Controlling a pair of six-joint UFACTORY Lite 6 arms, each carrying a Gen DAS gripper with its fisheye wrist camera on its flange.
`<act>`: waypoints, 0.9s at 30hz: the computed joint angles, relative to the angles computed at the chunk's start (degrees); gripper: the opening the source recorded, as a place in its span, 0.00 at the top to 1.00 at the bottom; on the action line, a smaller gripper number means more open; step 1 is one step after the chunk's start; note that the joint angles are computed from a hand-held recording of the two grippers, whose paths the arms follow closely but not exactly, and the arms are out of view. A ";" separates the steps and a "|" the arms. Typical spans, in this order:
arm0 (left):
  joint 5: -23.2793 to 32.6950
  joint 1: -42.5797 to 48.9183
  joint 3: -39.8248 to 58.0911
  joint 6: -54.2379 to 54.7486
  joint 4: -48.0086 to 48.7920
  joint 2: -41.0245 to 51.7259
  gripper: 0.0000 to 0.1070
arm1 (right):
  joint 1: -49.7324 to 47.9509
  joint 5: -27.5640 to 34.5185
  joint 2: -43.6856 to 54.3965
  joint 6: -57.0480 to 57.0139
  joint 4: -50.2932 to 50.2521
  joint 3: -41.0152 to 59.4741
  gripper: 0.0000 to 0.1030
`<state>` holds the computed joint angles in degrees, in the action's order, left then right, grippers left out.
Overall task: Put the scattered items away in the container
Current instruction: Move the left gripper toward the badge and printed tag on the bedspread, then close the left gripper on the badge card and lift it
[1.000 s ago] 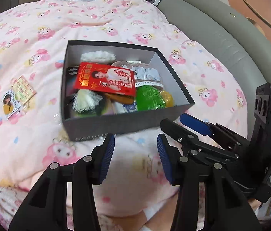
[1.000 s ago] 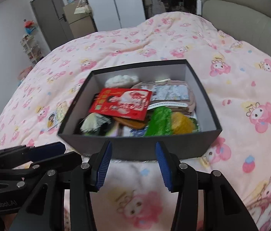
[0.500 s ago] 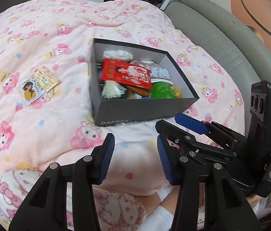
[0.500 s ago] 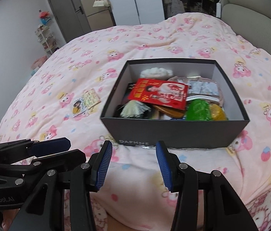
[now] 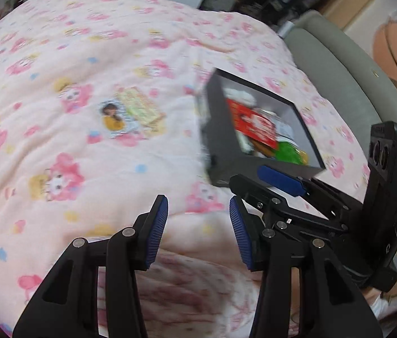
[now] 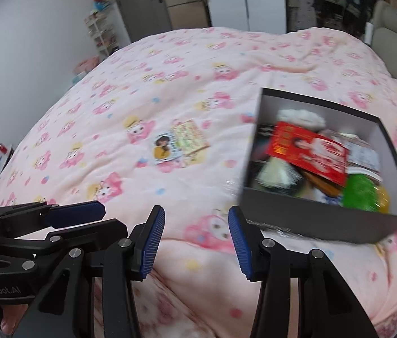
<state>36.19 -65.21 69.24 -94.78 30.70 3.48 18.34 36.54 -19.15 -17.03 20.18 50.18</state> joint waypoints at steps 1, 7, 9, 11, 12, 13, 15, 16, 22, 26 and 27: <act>-0.65 1.09 -2.65 -0.48 0.22 -2.15 0.58 | 2.67 -1.55 1.82 3.77 -2.24 0.78 0.58; -6.76 8.72 -12.41 3.54 -3.40 -8.39 0.55 | 7.62 -3.97 13.83 2.94 2.07 7.71 0.58; -10.18 14.26 -14.60 12.91 -13.01 -8.89 0.55 | 7.61 -4.86 17.91 0.93 4.55 10.76 0.58; -15.94 20.69 -17.76 22.85 -25.01 -8.10 0.55 | 6.93 -5.11 21.73 0.21 6.12 13.96 0.58; -19.68 23.66 -19.37 27.30 -31.00 -6.74 0.55 | 6.33 -5.43 25.28 0.79 6.40 16.70 0.58; -23.38 26.32 -20.32 31.22 -37.00 -4.63 0.55 | 5.90 -5.29 27.92 1.51 6.07 18.94 0.58; -25.40 30.56 -19.07 41.65 -48.99 -0.25 0.55 | 5.49 -4.50 34.84 3.64 4.02 25.41 0.58; -25.19 32.99 -17.12 47.64 -54.99 3.25 0.55 | 5.42 -3.88 39.85 5.34 1.90 30.82 0.58; -23.69 38.79 -5.84 65.41 -72.75 19.92 0.55 | 5.37 3.38 63.60 17.61 -8.53 59.57 0.58; -22.59 40.35 -0.84 61.79 -67.72 25.43 0.55 | 5.99 10.27 78.79 20.63 -9.84 78.10 0.58; -22.71 40.79 -0.33 64.59 -70.29 26.34 0.55 | 6.36 10.71 80.31 21.58 -11.01 80.11 0.58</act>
